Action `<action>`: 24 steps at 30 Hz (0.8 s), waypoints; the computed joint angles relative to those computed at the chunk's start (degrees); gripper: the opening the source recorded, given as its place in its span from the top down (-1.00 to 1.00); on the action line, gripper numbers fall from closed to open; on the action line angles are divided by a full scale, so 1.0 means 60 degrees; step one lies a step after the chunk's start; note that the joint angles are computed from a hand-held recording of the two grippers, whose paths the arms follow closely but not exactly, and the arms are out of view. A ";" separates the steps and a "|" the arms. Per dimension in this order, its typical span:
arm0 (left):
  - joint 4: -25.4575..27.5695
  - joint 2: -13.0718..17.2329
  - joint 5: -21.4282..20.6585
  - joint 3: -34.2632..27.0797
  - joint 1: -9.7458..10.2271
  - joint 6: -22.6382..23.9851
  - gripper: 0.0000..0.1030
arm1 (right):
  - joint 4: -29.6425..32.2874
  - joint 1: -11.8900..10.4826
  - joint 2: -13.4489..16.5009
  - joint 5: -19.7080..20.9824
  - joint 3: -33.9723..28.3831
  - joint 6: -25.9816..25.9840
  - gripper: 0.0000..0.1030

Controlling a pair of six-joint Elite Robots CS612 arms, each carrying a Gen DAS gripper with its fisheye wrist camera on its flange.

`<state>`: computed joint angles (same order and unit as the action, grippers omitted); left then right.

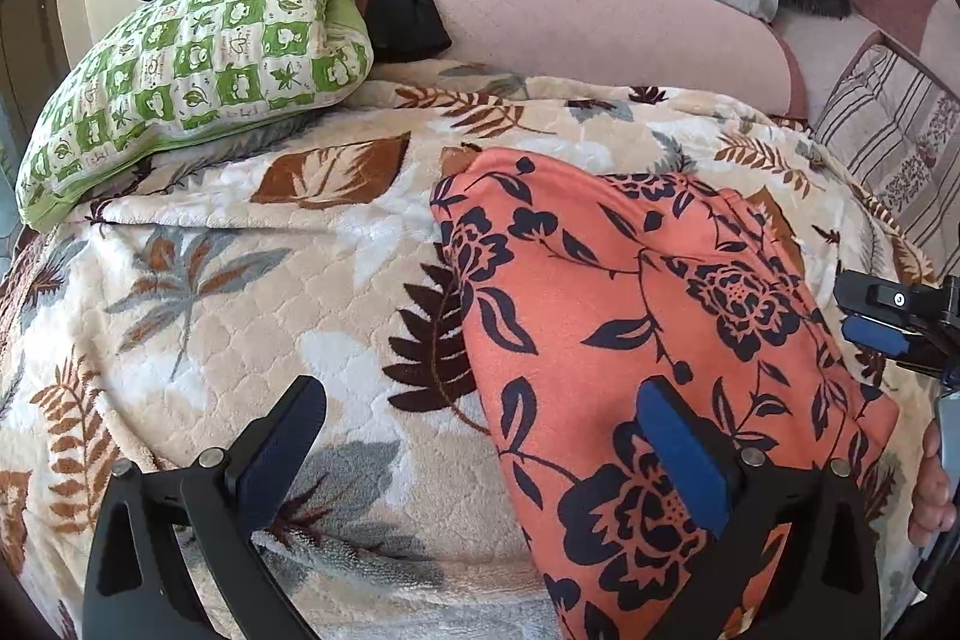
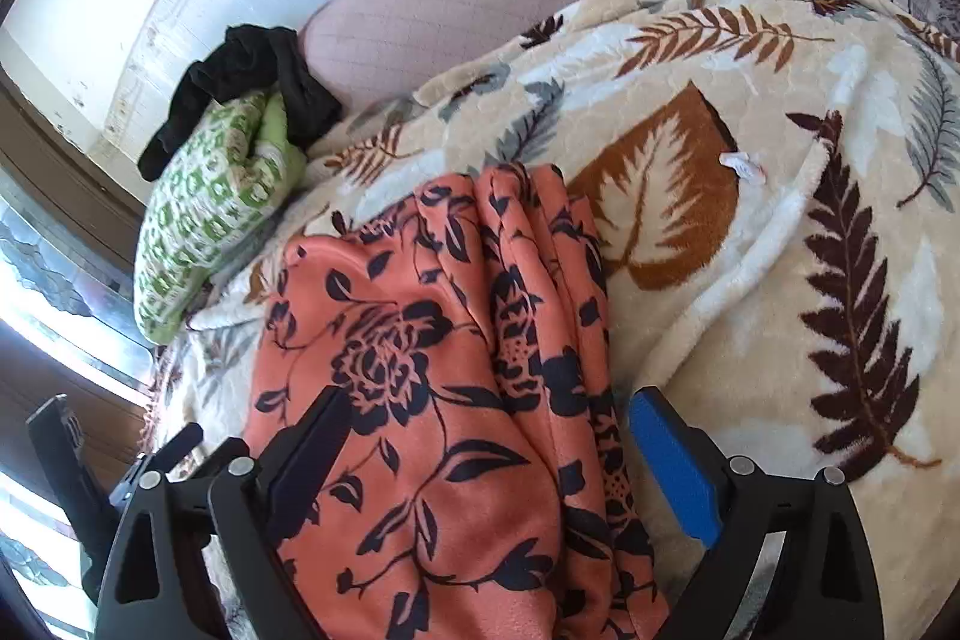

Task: Fold small clothes
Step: 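Pinch and tuck the dress side with the right gripper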

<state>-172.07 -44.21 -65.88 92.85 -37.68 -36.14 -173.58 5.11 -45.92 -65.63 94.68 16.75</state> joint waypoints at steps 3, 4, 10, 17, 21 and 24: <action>-0.0385 0.0013 0.0193 0.0047 -0.0065 0.0142 -1.00 | -0.1097 -0.0121 0.0070 0.0337 0.0125 0.0396 -0.86; -0.0316 0.0017 0.0321 0.0024 -0.0096 0.0204 -1.00 | -0.1532 -0.0149 0.0106 0.0434 0.0174 0.0477 -0.84; 0.0274 0.0066 0.0543 -0.0125 -0.0114 0.0164 -1.00 | -0.2772 0.0004 0.0095 0.1050 0.0304 -0.0161 -0.18; 0.0658 0.0075 0.0635 -0.0177 -0.0084 -0.0023 -1.00 | 0.0598 0.0299 0.0215 0.0871 -0.0170 -0.1474 0.23; 0.0814 0.0096 0.0638 -0.0218 -0.0079 -0.0024 -1.00 | 0.0676 0.0284 0.0206 0.0790 -0.0212 -0.1381 0.32; 0.0810 0.0096 0.0613 -0.0230 -0.0083 0.0002 -1.00 | 0.0426 0.0279 0.0154 0.0767 -0.0122 -0.1428 0.27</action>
